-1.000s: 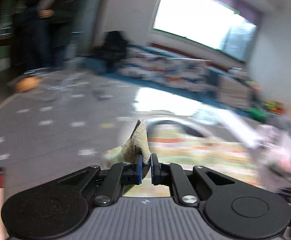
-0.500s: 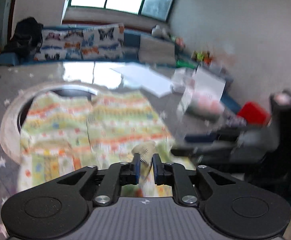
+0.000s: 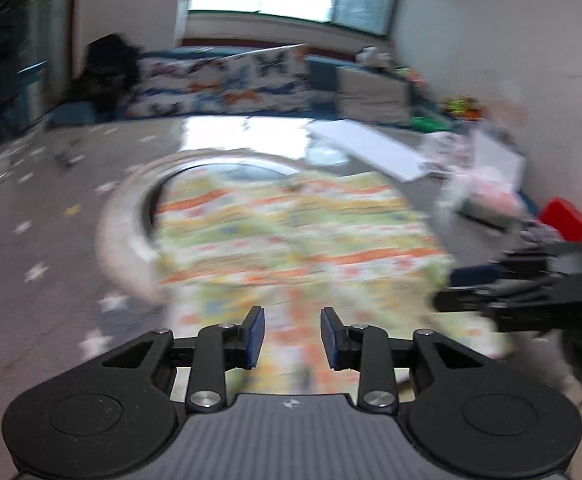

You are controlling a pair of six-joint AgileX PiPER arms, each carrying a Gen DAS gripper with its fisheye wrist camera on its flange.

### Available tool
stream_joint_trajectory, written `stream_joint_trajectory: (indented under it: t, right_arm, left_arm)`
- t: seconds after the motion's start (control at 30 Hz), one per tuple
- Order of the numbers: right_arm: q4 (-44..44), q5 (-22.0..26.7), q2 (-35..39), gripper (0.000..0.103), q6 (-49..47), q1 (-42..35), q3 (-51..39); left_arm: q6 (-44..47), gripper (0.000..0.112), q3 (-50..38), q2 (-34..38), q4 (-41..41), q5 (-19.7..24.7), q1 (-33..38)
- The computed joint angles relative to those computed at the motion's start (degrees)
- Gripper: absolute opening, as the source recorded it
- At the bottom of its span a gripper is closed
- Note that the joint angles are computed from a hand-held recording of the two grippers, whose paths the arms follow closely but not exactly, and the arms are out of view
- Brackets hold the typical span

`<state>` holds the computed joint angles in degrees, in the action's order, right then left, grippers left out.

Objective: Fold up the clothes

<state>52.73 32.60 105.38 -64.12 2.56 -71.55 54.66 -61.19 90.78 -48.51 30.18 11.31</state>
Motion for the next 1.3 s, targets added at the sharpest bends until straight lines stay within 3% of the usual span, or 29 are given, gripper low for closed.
stream_joint_trajectory:
  t: [0.23,0.3,0.47,0.6,0.73,0.8,1.0,1.13,1.3]
  right_arm:
    - [-2.1,-2.1,2.4,0.032,1.8,2.1,-0.6]
    - [-2.1,-2.0,2.5,0.015,2.3,2.1,-0.8]
    - [-2.5,-5.8,0.2,0.007,1.9,3.4,1.1]
    - [-2.5,-10.4,-2.8,0.006,0.8,4.7,3.5]
    - [-10.1,-10.9,-1.2,0.006,7.5,5.4,2.5]
    - [-12.8,-11.1,-0.2,0.012,10.1,5.5,1.9]
    - [-3.0,-9.2,-3.1,0.014,-0.9,4.6,2.0]
    - [-4.4,-7.7,-0.4,0.014,0.3,6.0,-1.1]
    - [-7.3,-5.6,2.7,0.016,2.6,6.3,-2.6]
  left_arm:
    - [-8.7,0.034,-0.9,4.6,10.2,-3.3,3.4]
    - [-6.5,0.035,-0.7,4.9,8.1,-3.0,4.5]
    - [-7.4,0.036,-0.4,4.5,10.1,-4.2,3.4]
    - [-5.3,0.041,0.4,4.2,9.3,-5.0,3.4]
    - [-7.0,0.042,-0.3,4.4,11.1,-5.1,3.0]
    - [-9.6,0.041,-0.9,4.0,13.4,-4.8,2.5]
    - [-6.3,0.041,-3.1,3.3,9.6,-2.9,-0.3]
    - [-5.8,0.041,-6.1,5.9,8.2,-2.4,-3.9]
    - [-8.7,0.041,-7.6,9.3,12.4,-3.2,-7.2]
